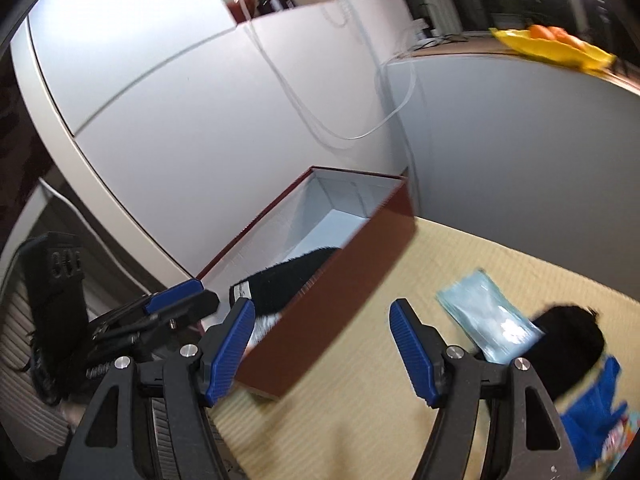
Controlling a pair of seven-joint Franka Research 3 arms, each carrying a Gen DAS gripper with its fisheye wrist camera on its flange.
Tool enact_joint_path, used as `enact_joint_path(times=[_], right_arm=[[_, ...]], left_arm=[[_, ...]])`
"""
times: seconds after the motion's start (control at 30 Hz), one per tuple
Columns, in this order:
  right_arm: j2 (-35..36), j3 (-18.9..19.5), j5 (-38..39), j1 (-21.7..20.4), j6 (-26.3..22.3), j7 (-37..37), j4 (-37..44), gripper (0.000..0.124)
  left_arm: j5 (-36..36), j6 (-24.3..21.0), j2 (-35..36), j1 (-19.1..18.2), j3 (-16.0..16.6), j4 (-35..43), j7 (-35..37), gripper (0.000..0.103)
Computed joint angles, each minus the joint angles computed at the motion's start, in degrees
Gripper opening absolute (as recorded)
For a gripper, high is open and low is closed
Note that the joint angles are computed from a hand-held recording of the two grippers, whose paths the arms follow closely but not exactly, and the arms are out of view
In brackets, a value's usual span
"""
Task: Organize soft objects
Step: 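Move the right gripper over the blue microfiber towel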
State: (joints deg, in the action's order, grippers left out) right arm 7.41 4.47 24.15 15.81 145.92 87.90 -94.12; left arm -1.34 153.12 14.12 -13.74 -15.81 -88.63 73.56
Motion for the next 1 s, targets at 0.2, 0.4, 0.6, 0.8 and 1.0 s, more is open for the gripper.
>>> enact_joint_path(times=[0.2, 0.4, 0.6, 0.8, 1.0], right_arm=[[-12.3, -1.9, 1.6, -2.1, 3.5, -0.8, -14.5, 0.067], [-20.8, -4.2, 0.6, -5.0, 4.1, 1.3, -24.0, 0.075], [-23.8, -5.7, -1.9, -8.7, 1.0, 3.3, -27.4, 0.076], [-21.5, -7.0, -3.3, -10.1, -4.8, -0.1, -25.7, 0.076], [-16.9, -7.9, -1.4, -11.1, -11.3, -4.4, -22.1, 0.076]], left_arm=[[-4.5, 0.9, -1.5, 0.0, -2.0, -2.3, 3.1, 0.058], [-7.3, 0.6, -0.4, -1.6, -3.4, -1.8, 5.2, 0.058], [-8.4, -1.6, 2.9, -4.3, -5.1, 0.7, 5.9, 0.058], [-7.9, -5.5, 7.1, -7.3, -6.2, 4.6, 5.2, 0.058], [-6.9, -10.0, 12.0, -10.4, -6.5, 9.6, 2.9, 0.058]])
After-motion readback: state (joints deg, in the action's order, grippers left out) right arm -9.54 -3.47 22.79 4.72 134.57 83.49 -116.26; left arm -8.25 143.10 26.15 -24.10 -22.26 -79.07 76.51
